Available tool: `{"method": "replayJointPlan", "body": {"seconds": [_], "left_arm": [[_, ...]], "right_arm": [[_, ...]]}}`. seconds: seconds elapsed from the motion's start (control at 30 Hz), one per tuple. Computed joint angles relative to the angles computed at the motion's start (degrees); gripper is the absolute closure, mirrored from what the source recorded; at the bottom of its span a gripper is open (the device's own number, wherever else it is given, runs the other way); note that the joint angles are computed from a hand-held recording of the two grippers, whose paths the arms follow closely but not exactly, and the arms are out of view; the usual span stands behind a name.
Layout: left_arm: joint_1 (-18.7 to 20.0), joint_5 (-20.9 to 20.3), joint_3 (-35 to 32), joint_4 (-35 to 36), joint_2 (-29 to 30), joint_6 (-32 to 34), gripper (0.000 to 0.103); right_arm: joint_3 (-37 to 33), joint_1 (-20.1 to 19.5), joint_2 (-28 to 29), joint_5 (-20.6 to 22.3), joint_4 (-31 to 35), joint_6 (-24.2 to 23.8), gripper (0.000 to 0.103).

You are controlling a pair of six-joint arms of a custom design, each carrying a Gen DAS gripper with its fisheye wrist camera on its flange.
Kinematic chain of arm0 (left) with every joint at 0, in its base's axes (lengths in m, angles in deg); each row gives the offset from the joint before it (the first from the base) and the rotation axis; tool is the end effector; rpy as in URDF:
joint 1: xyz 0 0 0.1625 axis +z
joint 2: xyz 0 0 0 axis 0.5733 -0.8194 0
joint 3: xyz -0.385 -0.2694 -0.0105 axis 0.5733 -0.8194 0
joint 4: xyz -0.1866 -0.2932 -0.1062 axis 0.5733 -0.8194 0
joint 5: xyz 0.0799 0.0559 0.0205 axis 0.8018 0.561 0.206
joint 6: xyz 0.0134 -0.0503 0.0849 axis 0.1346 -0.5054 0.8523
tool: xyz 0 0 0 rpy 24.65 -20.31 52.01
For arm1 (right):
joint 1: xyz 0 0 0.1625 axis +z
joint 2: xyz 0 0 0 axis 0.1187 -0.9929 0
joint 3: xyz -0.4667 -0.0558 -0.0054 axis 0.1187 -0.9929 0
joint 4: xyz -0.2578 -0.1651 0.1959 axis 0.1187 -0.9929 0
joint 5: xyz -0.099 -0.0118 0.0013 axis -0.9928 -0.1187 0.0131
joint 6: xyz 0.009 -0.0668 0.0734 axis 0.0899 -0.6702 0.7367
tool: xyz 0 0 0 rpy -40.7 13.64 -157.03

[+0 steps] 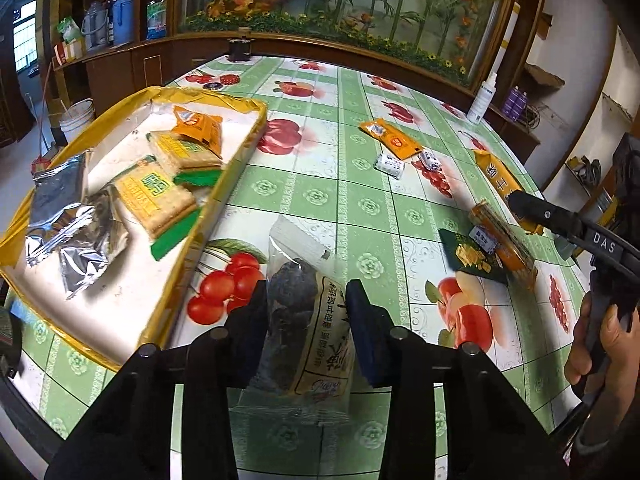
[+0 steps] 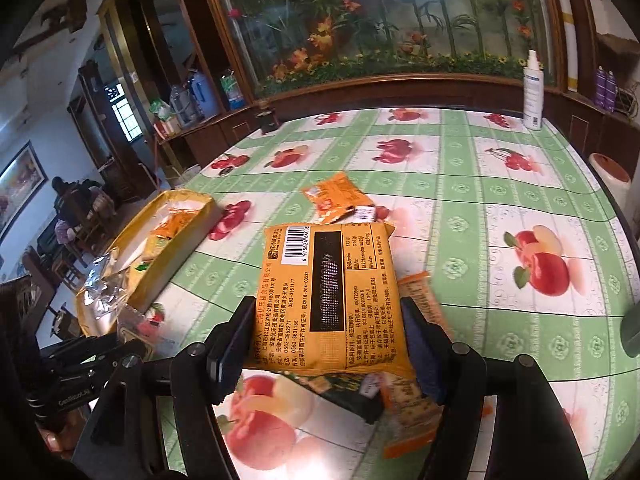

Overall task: Organize snacks
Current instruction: 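Carry the clear packet with the left tool while the right tool carries the yellow pack to the tray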

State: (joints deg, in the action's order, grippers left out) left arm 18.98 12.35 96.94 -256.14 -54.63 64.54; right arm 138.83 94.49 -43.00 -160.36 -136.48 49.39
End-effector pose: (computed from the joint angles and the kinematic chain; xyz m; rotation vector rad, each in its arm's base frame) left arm -0.1720 -0.5756 0.2133 0.4433 2.4513 -0.7961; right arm 0.2201 -0.6187 0.1821 0.4803 -2.5128 0.9266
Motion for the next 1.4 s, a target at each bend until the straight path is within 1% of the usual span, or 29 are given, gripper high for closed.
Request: {"method": "replayJointPlan", "body": {"seconds": [0.27,0.47,0.53,0.8,1.1,1.33,1.4], "left_arm": [[0.39,0.47,1.28,-2.04,-0.90,0.52,0.069],[0.62,-1.10,1.86,-3.50,-1.87,-0.07,0.070],[0.59,-1.01,1.83,-3.97,-2.33,-0.07,0.070],[0.91,1.39,1.10,-5.51,-3.85,0.39,0.070],[2.49,5.50,-1.10,-7.93,-5.20,1.93,0.070],[3.88,8.47,-3.58,-9.84,-4.59,4.54,0.070],[4.33,8.71,-4.15,-10.15,-4.55,4.87,0.070]], "right_arm": [[-0.88,1.04,1.15,1.49,1.68,0.08,0.032],[-0.72,1.36,1.61,1.98,2.06,0.44,0.032],[-0.83,1.41,1.70,2.44,2.45,0.68,0.032],[-2.38,2.48,3.19,4.77,4.50,0.09,0.032],[-6.15,4.23,6.13,7.61,8.29,-0.61,0.032],[-11.74,6.12,9.65,10.06,12.87,-1.32,0.032],[-13.92,6.70,10.89,10.72,14.18,-1.64,0.032]]}}
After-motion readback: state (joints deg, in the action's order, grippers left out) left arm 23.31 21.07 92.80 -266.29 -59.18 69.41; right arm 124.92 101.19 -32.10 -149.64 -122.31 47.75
